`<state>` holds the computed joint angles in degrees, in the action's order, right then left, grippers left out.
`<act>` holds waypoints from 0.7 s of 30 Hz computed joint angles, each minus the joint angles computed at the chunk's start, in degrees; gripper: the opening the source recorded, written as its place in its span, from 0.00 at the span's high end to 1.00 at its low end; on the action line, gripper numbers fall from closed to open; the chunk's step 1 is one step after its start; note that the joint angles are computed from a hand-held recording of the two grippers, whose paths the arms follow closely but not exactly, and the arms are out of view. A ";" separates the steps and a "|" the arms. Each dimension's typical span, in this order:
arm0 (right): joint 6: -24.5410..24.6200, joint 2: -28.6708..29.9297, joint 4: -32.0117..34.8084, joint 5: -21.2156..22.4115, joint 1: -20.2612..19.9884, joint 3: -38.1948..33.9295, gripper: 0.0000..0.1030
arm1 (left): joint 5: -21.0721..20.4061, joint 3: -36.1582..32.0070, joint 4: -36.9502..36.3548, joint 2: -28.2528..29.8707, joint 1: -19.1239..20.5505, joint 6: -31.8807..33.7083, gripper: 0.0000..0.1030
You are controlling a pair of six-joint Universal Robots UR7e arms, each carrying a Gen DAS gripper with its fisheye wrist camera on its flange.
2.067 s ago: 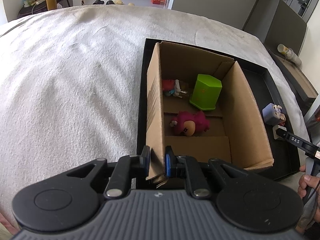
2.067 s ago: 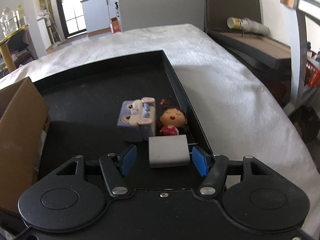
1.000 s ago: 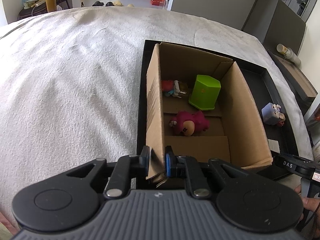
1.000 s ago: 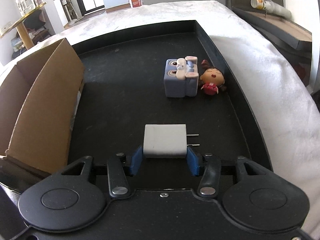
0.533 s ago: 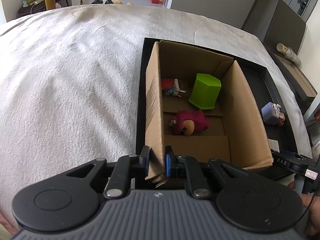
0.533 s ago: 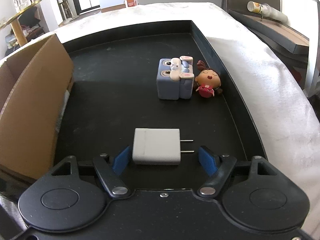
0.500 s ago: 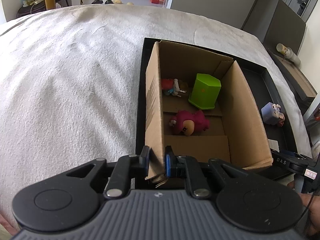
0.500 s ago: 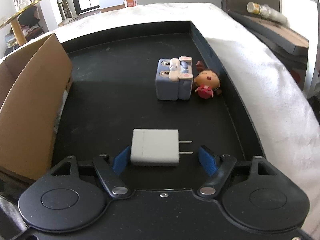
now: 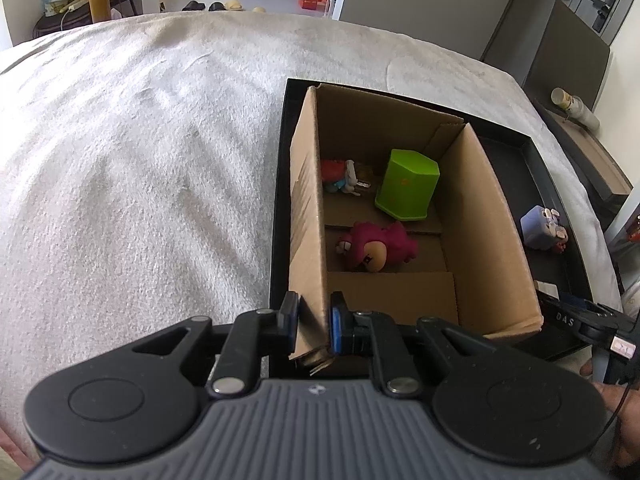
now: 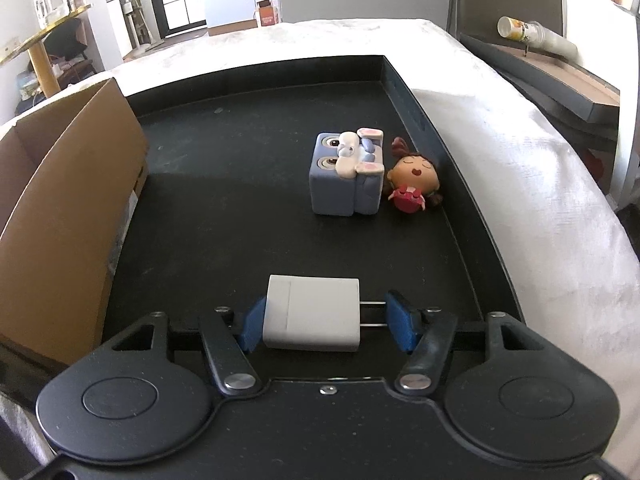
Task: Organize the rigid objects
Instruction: 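Carry the white charger over the box and open the right tool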
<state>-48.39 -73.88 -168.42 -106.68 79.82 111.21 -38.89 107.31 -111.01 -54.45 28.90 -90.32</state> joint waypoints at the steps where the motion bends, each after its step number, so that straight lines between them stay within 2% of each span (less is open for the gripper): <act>1: -0.47 -0.24 -0.15 -0.07 -0.01 0.24 0.41 | 0.11 0.02 0.09 -0.03 -0.05 -0.16 0.86; 10: -2.12 -2.88 2.44 0.50 0.44 1.21 0.41 | 1.43 0.36 0.98 -0.29 -0.74 -1.92 0.87; 15: -1.81 -4.53 5.52 0.61 1.53 1.35 0.41 | 2.02 0.18 1.93 -0.16 -0.92 -2.83 0.88; 21: -4.16 -5.86 7.46 0.77 3.35 1.26 0.41 | 2.30 -0.34 3.56 0.12 -1.11 -3.65 0.89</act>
